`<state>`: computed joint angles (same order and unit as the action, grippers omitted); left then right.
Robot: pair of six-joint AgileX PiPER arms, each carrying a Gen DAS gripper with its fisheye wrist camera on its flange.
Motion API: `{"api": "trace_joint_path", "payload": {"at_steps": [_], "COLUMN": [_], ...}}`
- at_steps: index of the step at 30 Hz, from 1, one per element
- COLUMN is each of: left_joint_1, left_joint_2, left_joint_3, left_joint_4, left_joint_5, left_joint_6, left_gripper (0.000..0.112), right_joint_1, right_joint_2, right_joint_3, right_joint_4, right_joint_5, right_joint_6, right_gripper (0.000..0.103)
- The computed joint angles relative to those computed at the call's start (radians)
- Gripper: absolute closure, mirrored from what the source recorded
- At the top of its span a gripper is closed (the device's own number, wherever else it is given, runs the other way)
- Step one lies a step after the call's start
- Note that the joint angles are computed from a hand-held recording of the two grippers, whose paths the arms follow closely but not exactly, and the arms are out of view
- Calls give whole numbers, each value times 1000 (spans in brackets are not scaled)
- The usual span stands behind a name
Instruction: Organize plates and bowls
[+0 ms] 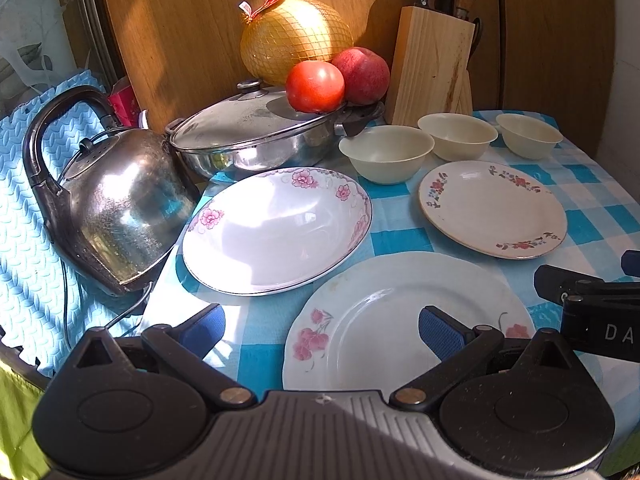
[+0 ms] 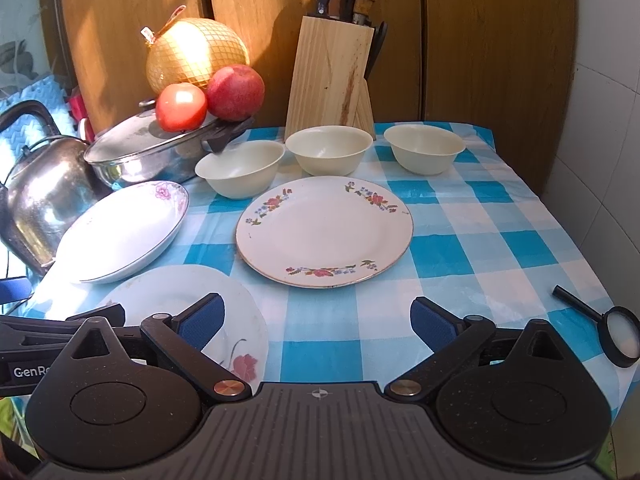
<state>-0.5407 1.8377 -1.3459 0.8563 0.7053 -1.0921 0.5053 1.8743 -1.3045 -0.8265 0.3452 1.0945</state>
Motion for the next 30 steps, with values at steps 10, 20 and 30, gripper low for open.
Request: {"api": "trace_joint_path", "payload": {"at_steps": [10, 20, 30], "left_joint_1": [3, -4, 24], "left_joint_2": [0, 18, 27], "left_joint_3": [17, 14, -2], "left_joint_4": [-55, -71, -203], "left_joint_5": [-38, -34, -61], "left_joint_6": [69, 102, 221], "left_gripper": [14, 16, 21], "right_joint_1": [-3, -11, -17], "right_joint_2": [19, 44, 61], "right_joint_3": [-20, -45, -59], "right_joint_4": [103, 286, 406], "right_joint_5": [8, 26, 39], "right_joint_6": [-117, -312, -447], "right_gripper": [15, 34, 45]}}
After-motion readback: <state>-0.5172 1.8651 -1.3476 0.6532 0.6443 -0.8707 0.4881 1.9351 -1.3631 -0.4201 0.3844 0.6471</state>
